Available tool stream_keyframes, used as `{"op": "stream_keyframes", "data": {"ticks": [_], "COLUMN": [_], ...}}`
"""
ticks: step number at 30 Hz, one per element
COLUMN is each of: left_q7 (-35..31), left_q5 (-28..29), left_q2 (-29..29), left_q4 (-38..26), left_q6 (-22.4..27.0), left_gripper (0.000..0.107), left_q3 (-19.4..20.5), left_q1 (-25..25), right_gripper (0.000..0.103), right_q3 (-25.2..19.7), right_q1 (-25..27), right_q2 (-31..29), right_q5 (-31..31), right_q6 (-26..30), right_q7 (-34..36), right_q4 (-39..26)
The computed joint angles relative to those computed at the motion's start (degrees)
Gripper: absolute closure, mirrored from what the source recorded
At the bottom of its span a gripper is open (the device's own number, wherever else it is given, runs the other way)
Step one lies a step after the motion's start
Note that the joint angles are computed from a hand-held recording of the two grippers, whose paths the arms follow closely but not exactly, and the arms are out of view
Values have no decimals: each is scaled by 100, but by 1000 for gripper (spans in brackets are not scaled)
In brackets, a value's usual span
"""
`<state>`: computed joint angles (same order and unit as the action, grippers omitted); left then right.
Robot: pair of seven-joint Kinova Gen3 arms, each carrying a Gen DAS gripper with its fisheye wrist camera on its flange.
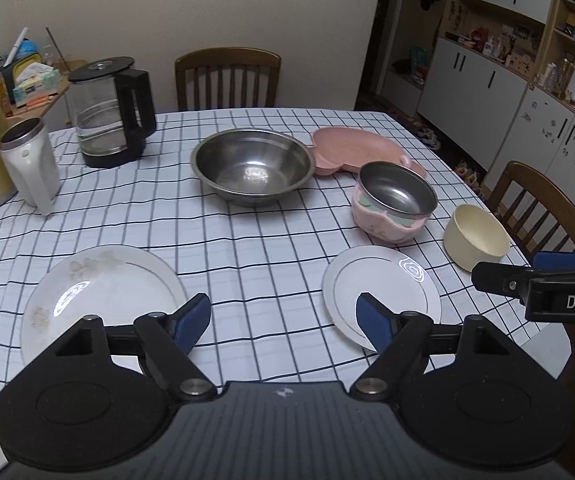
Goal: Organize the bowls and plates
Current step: 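Close both grippers on the rim of the white black-rimmed plate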
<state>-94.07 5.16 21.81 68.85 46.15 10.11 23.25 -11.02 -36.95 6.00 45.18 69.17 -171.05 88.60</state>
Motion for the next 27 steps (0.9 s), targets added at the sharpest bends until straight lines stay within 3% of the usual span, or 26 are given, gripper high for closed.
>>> {"op": "stream_keyframes", "data": {"ticks": [7, 13, 27], "left_q7": [60, 328, 670], "left_q5": [-42, -242, -313], "left_q2": [719, 1390, 2550], "left_q4": [-789, -1587, -3172], "left_q6": [504, 1005, 1974], "left_gripper": [28, 28, 28], "left_q3": [7, -154, -328], "left_q1": [268, 607, 922], "right_gripper": [0, 1, 27], "right_q3": [112, 284, 741], "right_q1": [393, 892, 1720], "right_q2": [-169, -90, 499], "right_q5": [-311, -801, -2228], "right_q6": [-216, -772, -1663], "right_q7": [148, 830, 2664], "right_q4": [442, 663, 551]}}
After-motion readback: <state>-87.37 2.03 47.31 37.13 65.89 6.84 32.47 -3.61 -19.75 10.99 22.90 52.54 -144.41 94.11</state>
